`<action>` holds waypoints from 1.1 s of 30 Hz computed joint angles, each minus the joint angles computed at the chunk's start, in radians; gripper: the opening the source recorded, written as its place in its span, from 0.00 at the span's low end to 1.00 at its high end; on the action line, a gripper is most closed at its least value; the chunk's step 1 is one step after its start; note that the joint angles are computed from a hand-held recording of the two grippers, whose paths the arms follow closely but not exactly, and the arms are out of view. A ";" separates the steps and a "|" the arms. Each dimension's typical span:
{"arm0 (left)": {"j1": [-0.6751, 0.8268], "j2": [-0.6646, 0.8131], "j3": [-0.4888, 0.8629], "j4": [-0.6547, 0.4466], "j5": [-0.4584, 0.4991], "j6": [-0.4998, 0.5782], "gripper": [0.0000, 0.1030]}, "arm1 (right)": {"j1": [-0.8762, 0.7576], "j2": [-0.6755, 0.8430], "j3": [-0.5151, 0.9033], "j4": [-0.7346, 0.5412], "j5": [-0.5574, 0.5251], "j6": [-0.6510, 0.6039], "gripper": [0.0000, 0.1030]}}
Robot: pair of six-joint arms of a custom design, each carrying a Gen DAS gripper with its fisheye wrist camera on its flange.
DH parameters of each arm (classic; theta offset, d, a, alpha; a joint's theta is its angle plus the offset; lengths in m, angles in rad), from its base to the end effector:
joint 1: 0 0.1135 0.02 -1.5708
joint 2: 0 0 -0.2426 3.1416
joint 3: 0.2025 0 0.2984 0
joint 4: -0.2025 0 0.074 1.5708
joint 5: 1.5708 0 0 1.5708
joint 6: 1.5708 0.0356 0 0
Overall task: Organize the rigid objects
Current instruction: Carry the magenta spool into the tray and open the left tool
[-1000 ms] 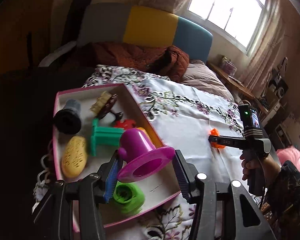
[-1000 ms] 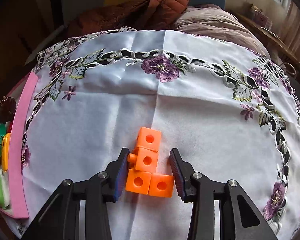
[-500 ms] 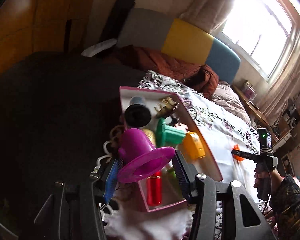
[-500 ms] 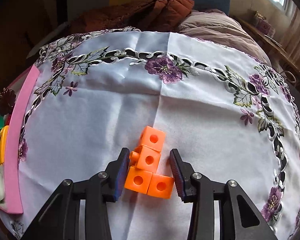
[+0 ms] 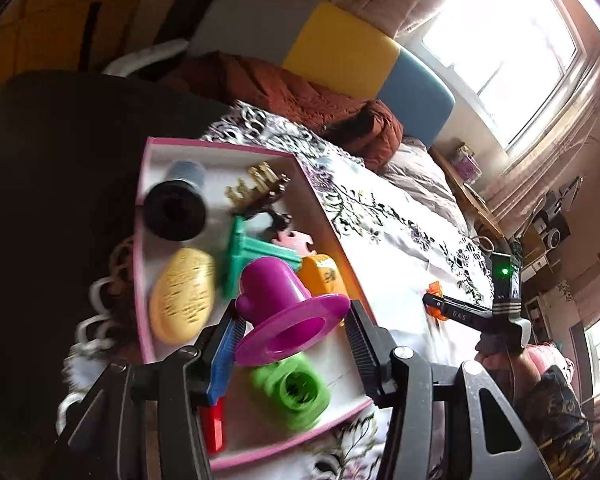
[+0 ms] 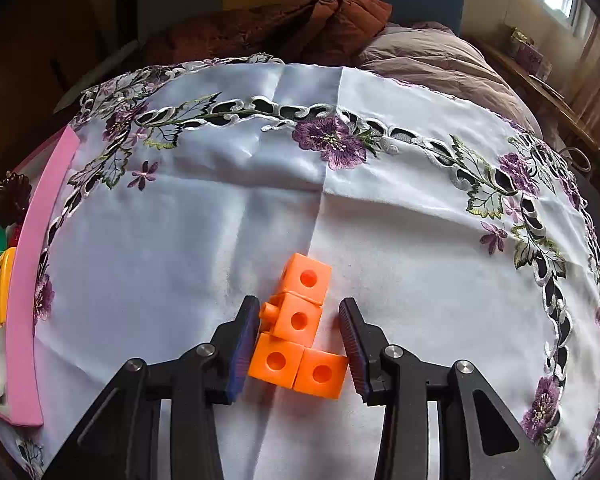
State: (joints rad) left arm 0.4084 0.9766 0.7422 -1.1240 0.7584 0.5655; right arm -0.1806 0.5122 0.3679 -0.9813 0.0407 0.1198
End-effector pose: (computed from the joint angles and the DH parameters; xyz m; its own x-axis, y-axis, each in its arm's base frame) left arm 0.1965 0.0583 0.2074 -0.8406 0.0601 -0.5382 0.3497 0.8191 -0.4547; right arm 0.1509 -0.0290 0.1509 -0.8580 0.2781 -0.4319 0.3014 0.9534 0.0150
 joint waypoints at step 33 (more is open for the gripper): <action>0.093 -0.258 -0.079 0.056 -0.170 0.016 0.55 | 0.020 -0.007 -0.006 0.008 0.021 -0.007 0.39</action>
